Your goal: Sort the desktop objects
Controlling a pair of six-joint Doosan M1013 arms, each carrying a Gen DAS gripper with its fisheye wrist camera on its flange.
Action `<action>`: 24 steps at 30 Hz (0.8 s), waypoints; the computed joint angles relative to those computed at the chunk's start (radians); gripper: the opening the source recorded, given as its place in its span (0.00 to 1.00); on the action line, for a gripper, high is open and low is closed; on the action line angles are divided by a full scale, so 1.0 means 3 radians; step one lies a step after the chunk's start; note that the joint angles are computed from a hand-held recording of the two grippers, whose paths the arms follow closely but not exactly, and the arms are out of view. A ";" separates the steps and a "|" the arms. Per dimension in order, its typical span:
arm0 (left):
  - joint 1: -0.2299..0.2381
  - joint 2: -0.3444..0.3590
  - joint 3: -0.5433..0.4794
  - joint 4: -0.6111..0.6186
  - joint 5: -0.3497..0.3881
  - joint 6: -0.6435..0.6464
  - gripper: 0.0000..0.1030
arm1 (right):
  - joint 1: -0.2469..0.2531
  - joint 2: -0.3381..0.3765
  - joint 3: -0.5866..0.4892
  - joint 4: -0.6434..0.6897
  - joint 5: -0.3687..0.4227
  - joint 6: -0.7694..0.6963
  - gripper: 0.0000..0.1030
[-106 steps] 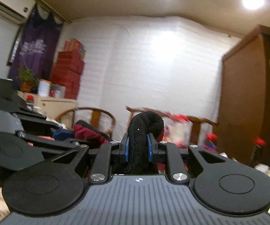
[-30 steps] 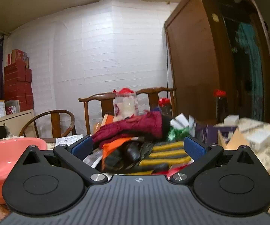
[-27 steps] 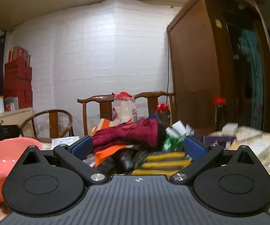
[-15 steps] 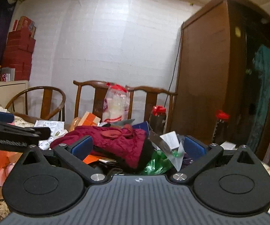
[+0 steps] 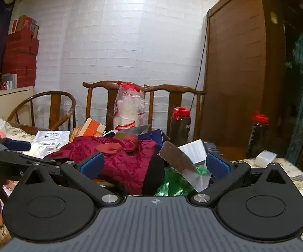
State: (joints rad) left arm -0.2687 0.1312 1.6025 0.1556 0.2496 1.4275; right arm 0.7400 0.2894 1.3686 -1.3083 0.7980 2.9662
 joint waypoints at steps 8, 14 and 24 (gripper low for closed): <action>-0.0031 0.0051 -0.0063 0.0199 0.0056 0.0034 1.00 | -0.0054 0.0102 -0.0090 0.0163 -0.0085 -0.0207 0.99; -0.0020 0.0091 -0.0088 -0.0101 0.0052 0.0308 0.99 | -0.0091 0.0173 -0.0178 0.0407 -0.0144 -0.0500 0.89; 0.0014 0.0047 0.0017 -0.1282 -0.0109 0.1469 0.66 | -0.0130 0.0143 -0.0134 0.0668 -0.0343 -0.0657 0.46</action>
